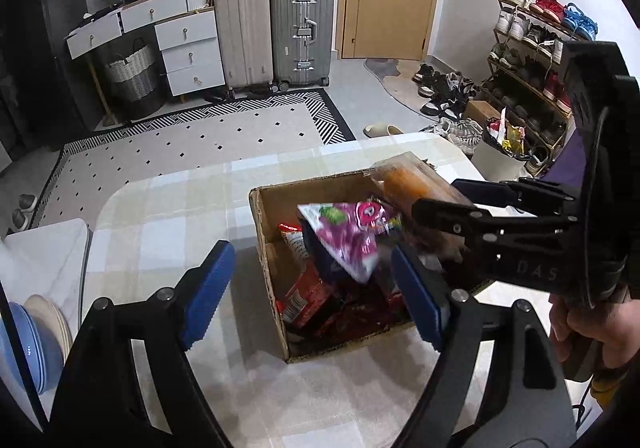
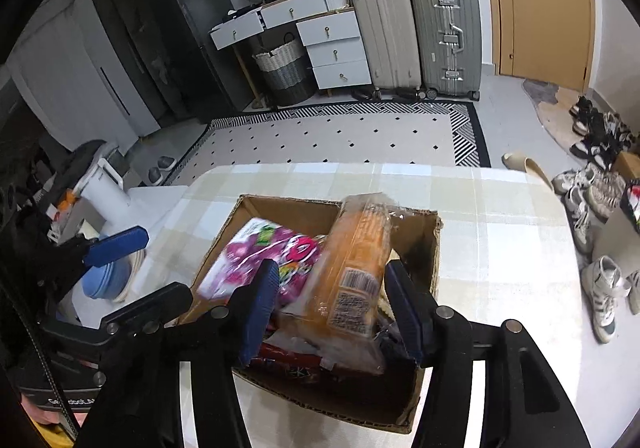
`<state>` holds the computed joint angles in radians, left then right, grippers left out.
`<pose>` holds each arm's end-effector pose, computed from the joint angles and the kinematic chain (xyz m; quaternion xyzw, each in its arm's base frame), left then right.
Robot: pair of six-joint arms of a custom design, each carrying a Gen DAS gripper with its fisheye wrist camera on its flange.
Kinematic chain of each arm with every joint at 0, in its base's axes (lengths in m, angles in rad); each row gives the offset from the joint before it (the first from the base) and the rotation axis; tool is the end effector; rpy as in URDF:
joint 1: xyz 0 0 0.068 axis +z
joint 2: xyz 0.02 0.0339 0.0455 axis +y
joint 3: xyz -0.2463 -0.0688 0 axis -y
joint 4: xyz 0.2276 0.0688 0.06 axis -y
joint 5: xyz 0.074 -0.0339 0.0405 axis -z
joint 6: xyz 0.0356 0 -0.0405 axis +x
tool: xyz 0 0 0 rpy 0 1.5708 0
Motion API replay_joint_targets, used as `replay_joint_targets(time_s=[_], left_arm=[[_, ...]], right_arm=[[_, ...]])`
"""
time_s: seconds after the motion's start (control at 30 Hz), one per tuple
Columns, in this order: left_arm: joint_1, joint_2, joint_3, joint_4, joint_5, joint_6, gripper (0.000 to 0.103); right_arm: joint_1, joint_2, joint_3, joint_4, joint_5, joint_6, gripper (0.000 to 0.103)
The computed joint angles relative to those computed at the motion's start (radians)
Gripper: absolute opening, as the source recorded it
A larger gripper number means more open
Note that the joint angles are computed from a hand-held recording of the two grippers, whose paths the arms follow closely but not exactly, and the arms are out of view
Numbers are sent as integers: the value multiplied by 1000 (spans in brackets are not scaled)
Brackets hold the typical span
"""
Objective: Organize snacks
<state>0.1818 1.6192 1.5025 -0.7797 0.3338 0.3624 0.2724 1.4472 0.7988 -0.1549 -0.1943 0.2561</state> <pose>0.3288 0.0486 0.3085 0.1387 0.9218 -0.0633 0.3564 0.2706 0.0827 0.1899 -0.0438 0.9226 0.1841 0.3362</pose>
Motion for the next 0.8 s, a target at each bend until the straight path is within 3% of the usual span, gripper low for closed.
replay_joint_targets(time_s=[0.23, 0.47, 0.67, 0.8], left_arm=[[18, -21, -19, -4, 4, 6, 79], [38, -94, -76, 5, 19, -6, 79], [82, -258, -175, 26, 56, 2, 79], [185, -425, -261, 38, 147, 27, 81]], right_arm=[[-24, -87, -61, 21, -46, 1, 58], [-18, -336, -200, 23, -70, 9, 62], [38, -692, -326, -81, -2, 43, 66], [201, -1064, -396, -268, 171, 111, 82]])
